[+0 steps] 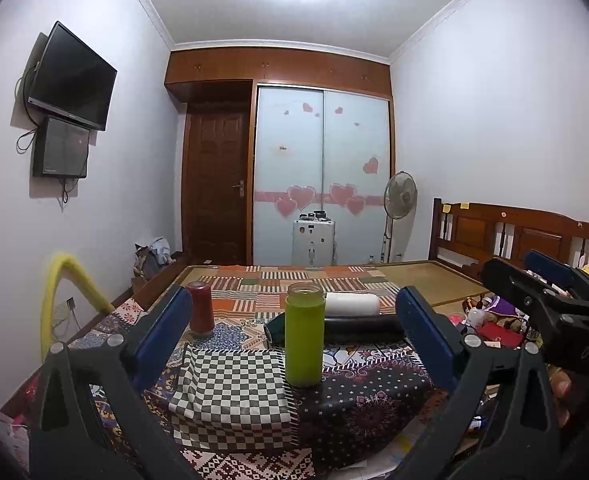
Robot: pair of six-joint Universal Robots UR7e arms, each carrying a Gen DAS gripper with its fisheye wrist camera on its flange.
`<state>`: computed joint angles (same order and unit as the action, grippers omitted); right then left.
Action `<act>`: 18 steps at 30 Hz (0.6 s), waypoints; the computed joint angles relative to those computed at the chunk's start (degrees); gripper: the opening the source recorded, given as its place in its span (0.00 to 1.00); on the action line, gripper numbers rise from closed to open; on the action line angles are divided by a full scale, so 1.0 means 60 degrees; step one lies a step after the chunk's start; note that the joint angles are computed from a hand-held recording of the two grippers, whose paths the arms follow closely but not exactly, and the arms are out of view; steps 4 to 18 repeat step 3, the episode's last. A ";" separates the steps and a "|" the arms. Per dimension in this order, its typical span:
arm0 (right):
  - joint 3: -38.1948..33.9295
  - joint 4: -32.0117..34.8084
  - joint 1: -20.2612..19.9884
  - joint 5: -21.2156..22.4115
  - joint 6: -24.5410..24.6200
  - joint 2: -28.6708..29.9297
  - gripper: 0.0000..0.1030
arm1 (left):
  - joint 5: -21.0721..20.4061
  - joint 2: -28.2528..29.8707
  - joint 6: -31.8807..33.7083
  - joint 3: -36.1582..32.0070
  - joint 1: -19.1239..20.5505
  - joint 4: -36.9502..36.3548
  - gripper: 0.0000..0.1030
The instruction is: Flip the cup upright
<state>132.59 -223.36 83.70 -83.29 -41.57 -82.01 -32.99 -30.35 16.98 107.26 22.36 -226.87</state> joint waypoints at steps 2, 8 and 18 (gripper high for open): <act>-0.0012 -0.0003 0.0001 -0.0005 0.0002 0.0014 1.00 | -0.0021 -0.0020 -0.0055 0.0007 0.0011 0.0049 1.00; -0.0009 0.0004 0.0000 -0.0009 -0.0008 0.0007 1.00 | -0.0016 -0.0027 -0.0069 0.0006 0.0019 0.0060 1.00; -0.0009 0.0004 0.0000 -0.0009 -0.0008 0.0007 1.00 | -0.0016 -0.0027 -0.0069 0.0006 0.0019 0.0060 1.00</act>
